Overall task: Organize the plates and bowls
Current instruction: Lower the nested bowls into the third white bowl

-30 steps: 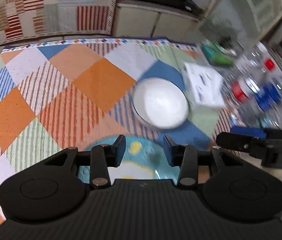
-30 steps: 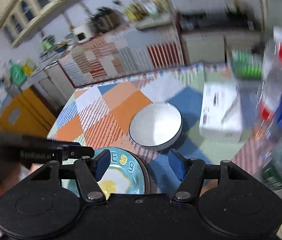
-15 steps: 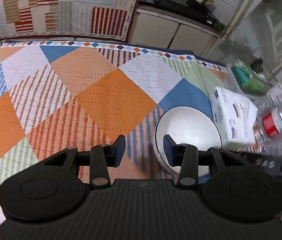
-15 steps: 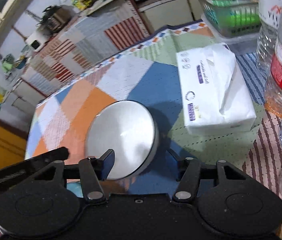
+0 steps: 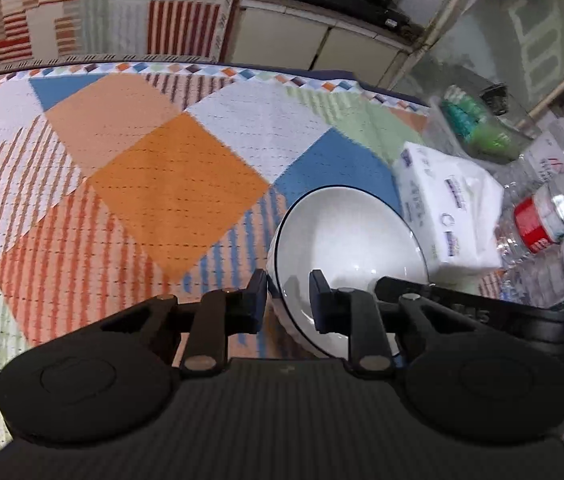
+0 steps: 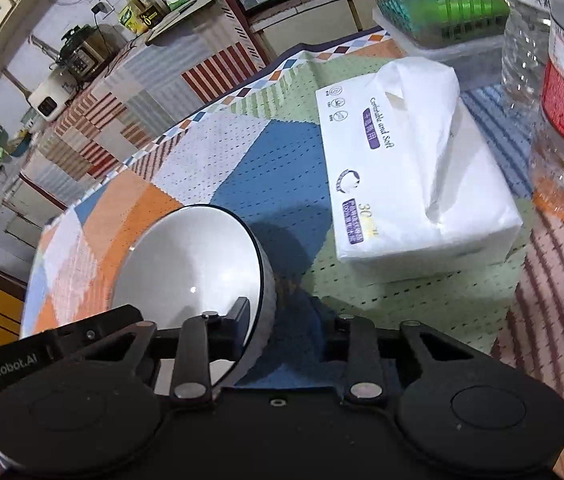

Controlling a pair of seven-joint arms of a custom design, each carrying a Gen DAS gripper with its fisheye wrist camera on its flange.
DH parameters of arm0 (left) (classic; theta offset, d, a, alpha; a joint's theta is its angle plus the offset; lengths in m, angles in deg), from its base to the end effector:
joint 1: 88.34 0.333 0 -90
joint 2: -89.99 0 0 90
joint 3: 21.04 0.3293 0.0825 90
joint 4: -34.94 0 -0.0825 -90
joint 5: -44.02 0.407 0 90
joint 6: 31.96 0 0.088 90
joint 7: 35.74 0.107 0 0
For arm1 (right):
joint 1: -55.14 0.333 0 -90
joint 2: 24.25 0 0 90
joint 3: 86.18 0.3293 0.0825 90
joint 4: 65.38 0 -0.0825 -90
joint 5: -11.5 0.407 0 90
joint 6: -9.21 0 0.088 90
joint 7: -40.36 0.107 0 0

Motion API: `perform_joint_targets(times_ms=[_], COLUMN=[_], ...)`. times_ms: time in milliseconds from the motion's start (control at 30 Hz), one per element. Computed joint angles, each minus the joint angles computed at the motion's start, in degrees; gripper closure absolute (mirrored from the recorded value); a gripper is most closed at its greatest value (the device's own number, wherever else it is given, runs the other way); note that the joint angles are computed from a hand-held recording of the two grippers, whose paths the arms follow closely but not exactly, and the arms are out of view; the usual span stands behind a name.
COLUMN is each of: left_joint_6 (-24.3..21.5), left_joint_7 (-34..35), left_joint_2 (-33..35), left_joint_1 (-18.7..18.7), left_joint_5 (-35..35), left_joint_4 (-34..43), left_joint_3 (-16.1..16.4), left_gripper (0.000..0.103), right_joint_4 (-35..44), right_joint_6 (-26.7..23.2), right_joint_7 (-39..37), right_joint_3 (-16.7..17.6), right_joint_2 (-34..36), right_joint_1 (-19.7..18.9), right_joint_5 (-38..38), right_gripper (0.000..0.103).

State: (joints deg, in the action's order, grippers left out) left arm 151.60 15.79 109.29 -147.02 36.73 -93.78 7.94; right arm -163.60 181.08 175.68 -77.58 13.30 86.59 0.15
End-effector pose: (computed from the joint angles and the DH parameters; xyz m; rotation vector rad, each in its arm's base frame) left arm 0.5285 -0.2991 0.3050 -2.1412 1.7445 -0.9123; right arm 0.5710 0.4751 0.2797 -1.7991 1.7389 -0.0481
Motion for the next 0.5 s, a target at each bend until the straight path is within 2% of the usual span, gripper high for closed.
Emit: perform_joint_targets(times_ms=[67, 100, 133, 200, 267, 333, 400, 500], left_joint_6=[2.4, 1.6, -0.1, -4.2, -6.3, -7.5, -9.6, -10.5], left_joint_7=[1.1, 1.7, 1.9, -0.2, -3.5, -4.6, -4.1, 0.3], left_joint_2=[-0.6, -0.8, -0.8, -0.1, 0.6, 0.2, -1.2, -4.8], left_joint_1=[-0.8, -1.5, -2.5, -5.4, -8.7, -9.3, -7.4, 1.3], left_joint_5=[-0.1, -0.8, -1.5, 0.1, 2.4, 4.6, 5.8, 1.9], left_joint_4=[-0.9, -0.7, -0.2, 1.2, 1.8, 1.9, 2.0, 0.8], left_joint_3=[0.1, 0.6, 1.4, 4.5, 7.9, 8.4, 6.4, -2.9], left_gripper=[0.081, 0.081, 0.081, 0.082, 0.084, 0.084, 0.084, 0.084], right_joint_4=[0.4, 0.3, 0.2, -0.3, -1.1, -1.2, -1.8, -4.5], right_joint_6=[-1.2, -1.2, -1.4, -1.8, -1.0, -2.4, -3.0, -1.2], right_joint_7=[0.3, 0.3, 0.4, 2.1, 2.8, 2.2, 2.0, 2.0], right_joint_3=[-1.4, -1.0, -0.1, -2.2, -3.5, -2.2, -2.1, -1.4], right_joint_2=[0.0, 0.1, 0.1, -0.5, -1.2, -1.7, -2.4, -4.4], right_joint_1=[1.2, 0.8, 0.2, 2.2, 3.4, 2.4, 2.3, 1.4], right_joint_5=[-0.9, -0.6, 0.1, -0.8, -2.4, -2.2, -2.5, -2.3], right_gripper=[0.084, 0.089, 0.089, 0.088, 0.089, 0.089, 0.089, 0.089])
